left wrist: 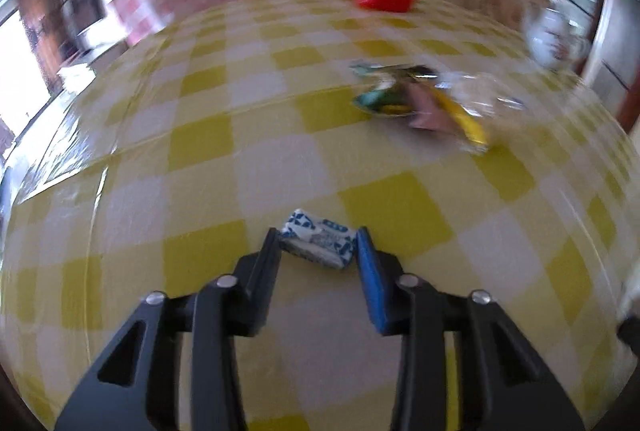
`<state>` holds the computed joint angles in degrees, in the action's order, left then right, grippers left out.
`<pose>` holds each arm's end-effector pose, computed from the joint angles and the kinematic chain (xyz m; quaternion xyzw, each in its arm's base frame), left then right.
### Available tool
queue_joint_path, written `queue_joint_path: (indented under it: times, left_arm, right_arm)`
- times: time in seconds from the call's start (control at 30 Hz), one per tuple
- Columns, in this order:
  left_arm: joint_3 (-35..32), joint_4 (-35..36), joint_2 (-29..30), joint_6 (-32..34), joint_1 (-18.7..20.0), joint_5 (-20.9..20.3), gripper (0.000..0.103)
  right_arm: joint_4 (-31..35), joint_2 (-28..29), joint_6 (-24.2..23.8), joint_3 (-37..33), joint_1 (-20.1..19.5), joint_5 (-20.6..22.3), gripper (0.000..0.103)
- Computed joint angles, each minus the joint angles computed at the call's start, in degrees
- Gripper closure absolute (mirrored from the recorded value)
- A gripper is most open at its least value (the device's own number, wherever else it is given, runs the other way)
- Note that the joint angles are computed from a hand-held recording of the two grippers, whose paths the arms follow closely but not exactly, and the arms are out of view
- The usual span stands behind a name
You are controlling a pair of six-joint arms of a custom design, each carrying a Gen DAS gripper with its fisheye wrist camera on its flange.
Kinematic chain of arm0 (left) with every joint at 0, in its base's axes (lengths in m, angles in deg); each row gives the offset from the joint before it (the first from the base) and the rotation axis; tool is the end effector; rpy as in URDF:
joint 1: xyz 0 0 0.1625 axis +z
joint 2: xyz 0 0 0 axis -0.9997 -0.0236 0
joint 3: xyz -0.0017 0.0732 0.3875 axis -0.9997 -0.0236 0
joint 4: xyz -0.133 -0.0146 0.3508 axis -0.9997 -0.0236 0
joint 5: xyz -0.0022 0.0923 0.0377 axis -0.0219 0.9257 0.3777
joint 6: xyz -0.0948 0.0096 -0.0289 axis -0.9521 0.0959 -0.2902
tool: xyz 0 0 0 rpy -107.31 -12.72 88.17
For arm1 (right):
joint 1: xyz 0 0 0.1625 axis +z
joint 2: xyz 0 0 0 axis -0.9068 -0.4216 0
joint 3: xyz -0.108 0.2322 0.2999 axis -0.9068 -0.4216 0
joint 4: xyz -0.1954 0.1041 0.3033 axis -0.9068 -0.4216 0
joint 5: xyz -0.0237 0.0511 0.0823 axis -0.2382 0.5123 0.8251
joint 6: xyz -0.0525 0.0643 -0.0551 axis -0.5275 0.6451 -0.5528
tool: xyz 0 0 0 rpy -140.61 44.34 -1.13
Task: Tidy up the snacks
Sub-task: 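Carry the white-blue box and cookie bag over the purple-rimmed box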
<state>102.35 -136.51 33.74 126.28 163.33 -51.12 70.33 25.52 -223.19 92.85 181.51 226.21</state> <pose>-0.0108 -0.6768 0.1516 0.4634 0.8469 -0.1391 0.2205 0.2723 -0.4381 -0.0857 -0.0462 -0.8236 0.4578 0.3316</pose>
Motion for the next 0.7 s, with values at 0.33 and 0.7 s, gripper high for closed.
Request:
queue_joint_path:
  times: [0.33,0.7]
  left_arm:
    - [7.3,-6.8,-4.0,1.4,-0.4,-3.8,0.065]
    - [22.0,-13.5,-14.1,-4.3,-1.2,-9.6,0.065]
  right_arm:
    - [-6.4,-2.7,-0.5,4.9,-0.7,0.6,0.064]
    - [-10.8,-4.6,2.7,9.7,-1.1,-0.2,0.064]
